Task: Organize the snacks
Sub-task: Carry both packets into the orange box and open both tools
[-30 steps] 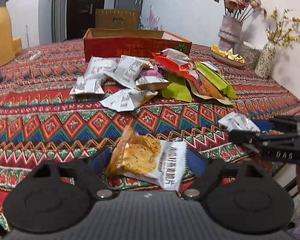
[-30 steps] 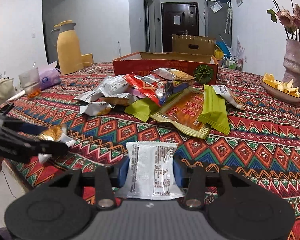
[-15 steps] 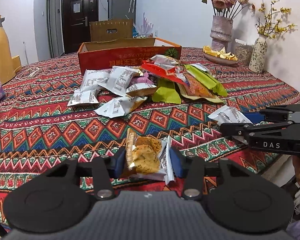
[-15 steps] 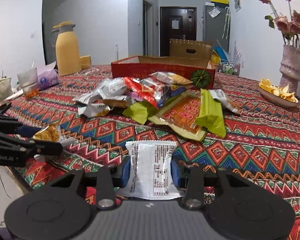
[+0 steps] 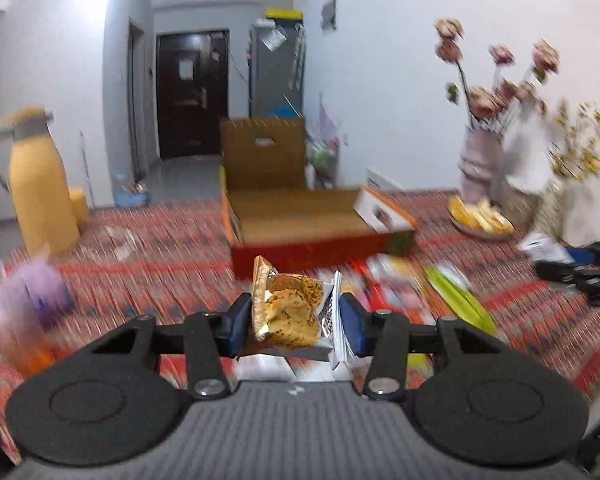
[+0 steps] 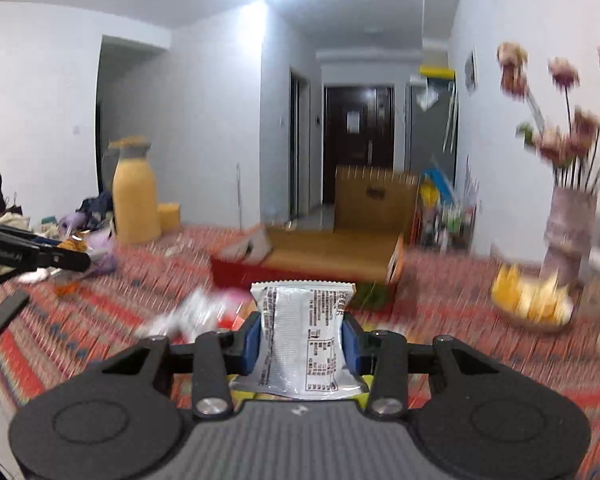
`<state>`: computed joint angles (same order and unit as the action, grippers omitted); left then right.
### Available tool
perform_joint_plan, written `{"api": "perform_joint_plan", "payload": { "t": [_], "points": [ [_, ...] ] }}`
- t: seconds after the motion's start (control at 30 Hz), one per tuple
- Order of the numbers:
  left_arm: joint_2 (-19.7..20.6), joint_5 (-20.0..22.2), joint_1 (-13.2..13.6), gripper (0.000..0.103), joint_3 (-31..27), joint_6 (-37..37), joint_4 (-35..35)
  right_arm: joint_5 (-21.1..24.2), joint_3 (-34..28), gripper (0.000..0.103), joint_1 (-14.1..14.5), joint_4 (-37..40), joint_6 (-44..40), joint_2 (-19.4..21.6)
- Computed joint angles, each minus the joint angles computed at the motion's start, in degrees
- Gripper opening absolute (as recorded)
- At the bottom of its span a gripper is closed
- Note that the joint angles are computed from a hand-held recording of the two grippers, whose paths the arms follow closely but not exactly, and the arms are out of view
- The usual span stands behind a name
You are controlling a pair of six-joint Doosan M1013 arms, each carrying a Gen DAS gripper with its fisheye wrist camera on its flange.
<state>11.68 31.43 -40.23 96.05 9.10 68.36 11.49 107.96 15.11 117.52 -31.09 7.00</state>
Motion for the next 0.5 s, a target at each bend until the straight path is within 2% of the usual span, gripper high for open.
{"api": "perform_joint_plan", "payload": {
  "t": [0.1,0.2,0.23,0.3,0.4,0.43,0.5],
  "points": [
    [1.28,-2.0,2.58,0.048,-4.17,3.46,0.46,2.28,-5.11,0.04,-2.14,-13.11,12.83,1.34],
    [4.55,-1.6,4.63,0.048,-9.75,5.47,2.4,6.52,-12.47,0.04,-4.22,-29.93,30.58,4.64],
    [5.8,-2.06,5.44,0.048,-11.75,7.85,1.0,7.64,-15.53,0.04,-4.64,-36.15,37.26,6.31],
    [9.17,-2.65,7.37,0.048,-17.2,13.8,-5.94,8.19,-21.55,0.04,-4.88,-46.87,48.81,9.95],
    [14.82,-2.49,10.15,0.05,-25.89,26.93,-21.28,11.16,-32.33,0.04,-4.79,-64.9,68.72,16.89],
    [16.88,-2.09,11.04,0.05,-28.84,31.93,-26.44,12.07,-35.9,0.04,-4.6,-69.69,74.47,19.36],
    [21.48,0.7,12.17,0.05,-34.9,36.68,-30.91,14.67,-43.04,0.04,-4.01,-79.9,85.27,24.29]
  ]
}}
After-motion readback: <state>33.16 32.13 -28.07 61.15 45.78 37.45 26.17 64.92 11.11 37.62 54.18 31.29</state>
